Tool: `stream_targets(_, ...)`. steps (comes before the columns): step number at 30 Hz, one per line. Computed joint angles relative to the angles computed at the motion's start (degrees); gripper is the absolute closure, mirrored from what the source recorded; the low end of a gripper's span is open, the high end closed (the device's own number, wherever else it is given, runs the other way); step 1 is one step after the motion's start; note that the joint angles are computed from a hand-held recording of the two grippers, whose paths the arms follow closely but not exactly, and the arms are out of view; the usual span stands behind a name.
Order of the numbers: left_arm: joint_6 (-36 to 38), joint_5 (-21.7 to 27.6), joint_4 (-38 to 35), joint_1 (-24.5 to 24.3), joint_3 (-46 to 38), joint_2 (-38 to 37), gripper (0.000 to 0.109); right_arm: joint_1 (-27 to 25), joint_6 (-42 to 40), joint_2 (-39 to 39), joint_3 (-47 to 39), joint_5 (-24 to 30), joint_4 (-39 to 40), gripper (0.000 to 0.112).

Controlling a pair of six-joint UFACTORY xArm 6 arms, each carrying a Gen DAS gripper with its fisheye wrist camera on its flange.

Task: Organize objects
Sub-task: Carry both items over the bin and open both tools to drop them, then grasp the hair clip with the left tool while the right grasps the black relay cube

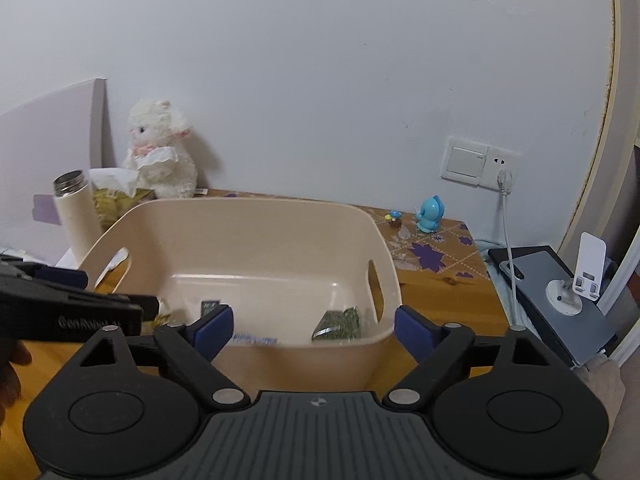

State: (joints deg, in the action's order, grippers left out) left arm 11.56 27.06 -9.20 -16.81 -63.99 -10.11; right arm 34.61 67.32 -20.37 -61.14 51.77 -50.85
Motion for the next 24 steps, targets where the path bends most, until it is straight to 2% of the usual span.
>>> stream_targets(7, 4.3, -1.5, -3.3, 1.7, 7.7, -6.9, 0.023, 5.1, 0.1, -2.8, 4.2, 3.4, 0.9, 0.016)
stream_targets(13, 7.4, -1.5, -5.5, 2.6, 12.4, -9.8, 0.023, 6.6, 0.7, -3.4, 7.5, 3.8, 3.1, 0.016)
stream_targets(24, 7.7, -3.6, -4.8, 3.4, 17.7, -7.9, 0.023, 5.1, 2.0, -1.0, 10.7, -0.7, 4.1, 0.016)
